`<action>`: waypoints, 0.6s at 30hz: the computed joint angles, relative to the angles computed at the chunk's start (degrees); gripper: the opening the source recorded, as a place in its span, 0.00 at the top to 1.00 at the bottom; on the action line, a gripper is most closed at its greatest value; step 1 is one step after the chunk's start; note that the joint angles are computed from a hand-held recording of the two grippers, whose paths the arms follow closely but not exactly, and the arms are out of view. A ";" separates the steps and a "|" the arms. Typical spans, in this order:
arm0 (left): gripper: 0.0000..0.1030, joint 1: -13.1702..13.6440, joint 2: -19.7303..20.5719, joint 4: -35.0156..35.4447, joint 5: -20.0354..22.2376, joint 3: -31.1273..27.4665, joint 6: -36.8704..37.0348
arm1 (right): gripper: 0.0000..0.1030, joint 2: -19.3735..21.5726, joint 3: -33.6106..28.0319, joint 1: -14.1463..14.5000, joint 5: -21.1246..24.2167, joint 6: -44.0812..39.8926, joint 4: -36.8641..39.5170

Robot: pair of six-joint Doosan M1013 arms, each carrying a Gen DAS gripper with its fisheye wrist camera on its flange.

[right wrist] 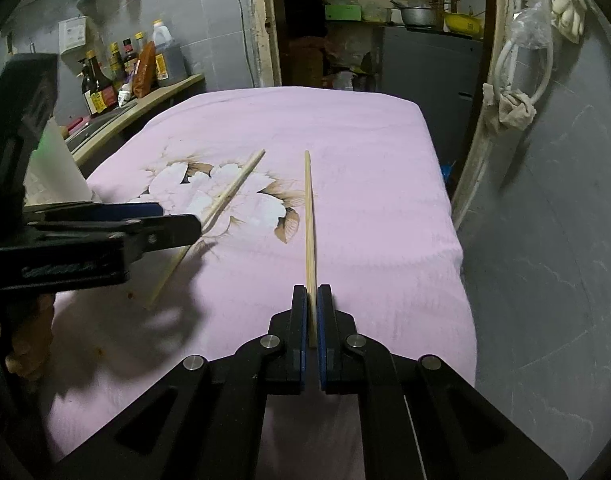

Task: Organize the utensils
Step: 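Move both grippers back to the chopsticks and grasp one with the right gripper, then grasp the other wooden chopstick with the left gripper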

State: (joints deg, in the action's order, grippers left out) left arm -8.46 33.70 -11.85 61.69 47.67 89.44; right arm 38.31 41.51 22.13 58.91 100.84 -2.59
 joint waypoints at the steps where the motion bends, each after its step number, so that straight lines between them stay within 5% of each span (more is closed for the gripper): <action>1: 0.51 -0.10 0.56 0.31 0.71 -0.88 -0.38 | 0.96 0.16 -0.25 -0.04 0.15 0.05 0.07; 7: 0.71 0.04 3.35 0.84 4.93 -5.40 -2.30 | 0.95 1.42 -2.26 -0.71 1.45 -0.25 2.12; 18: 0.72 0.72 4.96 -1.14 6.53 -7.74 -3.92 | 0.95 2.32 -3.04 -0.88 1.75 -0.17 3.25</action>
